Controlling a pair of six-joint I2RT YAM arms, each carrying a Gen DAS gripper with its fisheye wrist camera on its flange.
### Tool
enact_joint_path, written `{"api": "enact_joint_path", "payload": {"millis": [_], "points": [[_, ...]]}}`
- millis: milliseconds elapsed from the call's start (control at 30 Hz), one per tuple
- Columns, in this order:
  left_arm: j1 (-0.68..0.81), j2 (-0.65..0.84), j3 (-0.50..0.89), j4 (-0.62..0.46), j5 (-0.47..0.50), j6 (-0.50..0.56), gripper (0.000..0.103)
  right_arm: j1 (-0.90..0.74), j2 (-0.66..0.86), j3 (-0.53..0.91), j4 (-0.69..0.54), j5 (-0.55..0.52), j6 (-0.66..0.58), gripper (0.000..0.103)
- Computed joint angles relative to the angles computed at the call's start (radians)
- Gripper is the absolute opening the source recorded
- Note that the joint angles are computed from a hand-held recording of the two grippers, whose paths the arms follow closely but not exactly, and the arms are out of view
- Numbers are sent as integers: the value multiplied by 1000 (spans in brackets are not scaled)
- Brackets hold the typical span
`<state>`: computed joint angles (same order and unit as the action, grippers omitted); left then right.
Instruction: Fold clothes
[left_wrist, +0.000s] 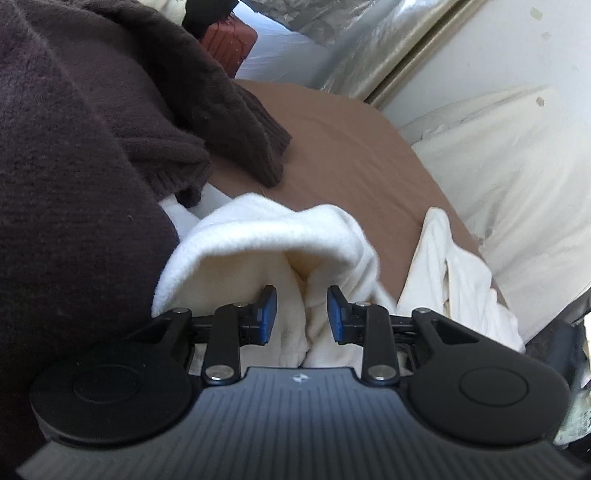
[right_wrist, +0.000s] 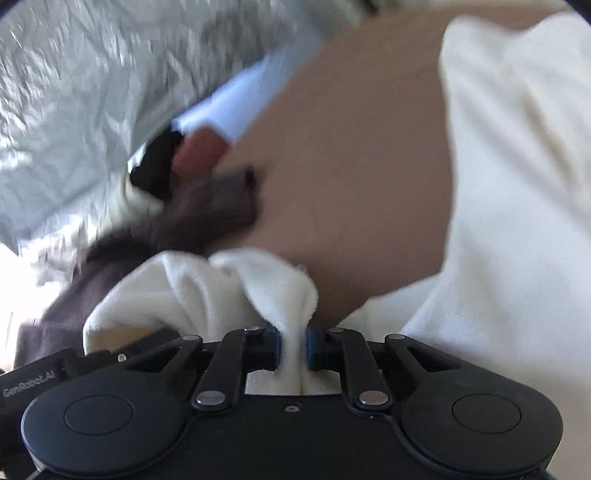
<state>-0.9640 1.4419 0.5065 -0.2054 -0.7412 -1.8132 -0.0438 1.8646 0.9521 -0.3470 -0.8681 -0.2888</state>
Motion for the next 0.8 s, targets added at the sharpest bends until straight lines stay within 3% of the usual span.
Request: {"api": "enact_joint_path", "payload": {"millis": [67, 100, 200, 267, 333, 433, 567, 667, 733, 800], "points": [[-35, -24, 1, -61, -64, -73, 29, -96, -132, -122, 138, -83, 81, 14], [-51, -39, -8, -69, -96, -98, 29, -196, -198, -186, 219, -182, 155, 14], [-68, -76, -68, 52, -143, -64, 29, -510, -388, -394, 433, -353, 274, 14], [-53, -56, -66, 113, -101, -4, 31, -638, -485, -479, 404, -258, 178, 14], [-43, -16, -31, 112, -70, 36, 31, -672, -501, -497, 353, -89, 93, 14], [-39, 21, 16, 106, -61, 82, 39, -736, -412, -433, 282, -77, 128, 13], [-59, 16, 31, 96, -61, 91, 41, -744, -591, -497, 327, -69, 111, 13], [-157, -109, -39, 100, -81, 35, 42, -728, -702, -504, 287, -131, 35, 13], [-229, -153, -47, 61, -165, -23, 57, -711, -758, -506, 241, -188, -34, 14], [-248, -144, -29, 26, -205, -50, 58, -689, -785, -533, 272, -157, -36, 14]]}}
